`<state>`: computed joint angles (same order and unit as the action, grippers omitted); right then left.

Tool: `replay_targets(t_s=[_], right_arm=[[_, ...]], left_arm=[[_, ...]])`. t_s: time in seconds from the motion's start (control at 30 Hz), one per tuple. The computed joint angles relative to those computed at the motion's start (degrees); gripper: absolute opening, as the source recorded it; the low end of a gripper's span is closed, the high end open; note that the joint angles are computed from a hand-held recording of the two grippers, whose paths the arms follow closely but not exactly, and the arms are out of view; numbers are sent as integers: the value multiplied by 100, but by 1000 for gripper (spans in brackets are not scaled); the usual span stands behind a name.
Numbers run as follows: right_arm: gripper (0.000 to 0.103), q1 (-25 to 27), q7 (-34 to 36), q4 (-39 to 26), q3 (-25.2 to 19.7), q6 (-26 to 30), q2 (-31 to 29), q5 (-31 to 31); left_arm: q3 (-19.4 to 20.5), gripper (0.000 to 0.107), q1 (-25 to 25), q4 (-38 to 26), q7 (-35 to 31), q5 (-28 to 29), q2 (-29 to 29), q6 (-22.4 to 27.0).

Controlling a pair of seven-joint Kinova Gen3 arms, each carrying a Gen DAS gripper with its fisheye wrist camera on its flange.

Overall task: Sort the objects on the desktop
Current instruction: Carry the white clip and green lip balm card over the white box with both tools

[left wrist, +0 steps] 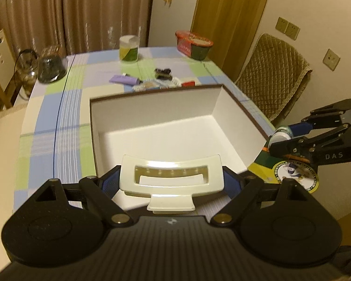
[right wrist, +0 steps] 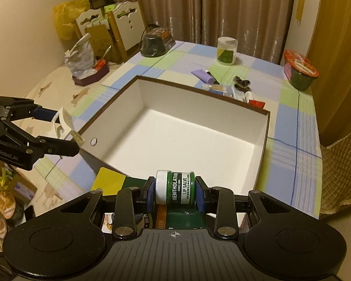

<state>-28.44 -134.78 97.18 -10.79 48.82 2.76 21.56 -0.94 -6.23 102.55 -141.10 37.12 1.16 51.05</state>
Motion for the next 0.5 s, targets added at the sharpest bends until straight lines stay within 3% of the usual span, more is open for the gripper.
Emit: replay_targets(t_s=[0.33, 0.5], right_arm=[[34, -113, -303, 16, -37, 146, 62, 146], [34, -256, -721, -209, -28, 347, 184, 427]], left_arm=[[-11, 84, 14, -58, 57, -136, 83, 111], [33, 84, -129, -321, -376, 76, 317, 280]])
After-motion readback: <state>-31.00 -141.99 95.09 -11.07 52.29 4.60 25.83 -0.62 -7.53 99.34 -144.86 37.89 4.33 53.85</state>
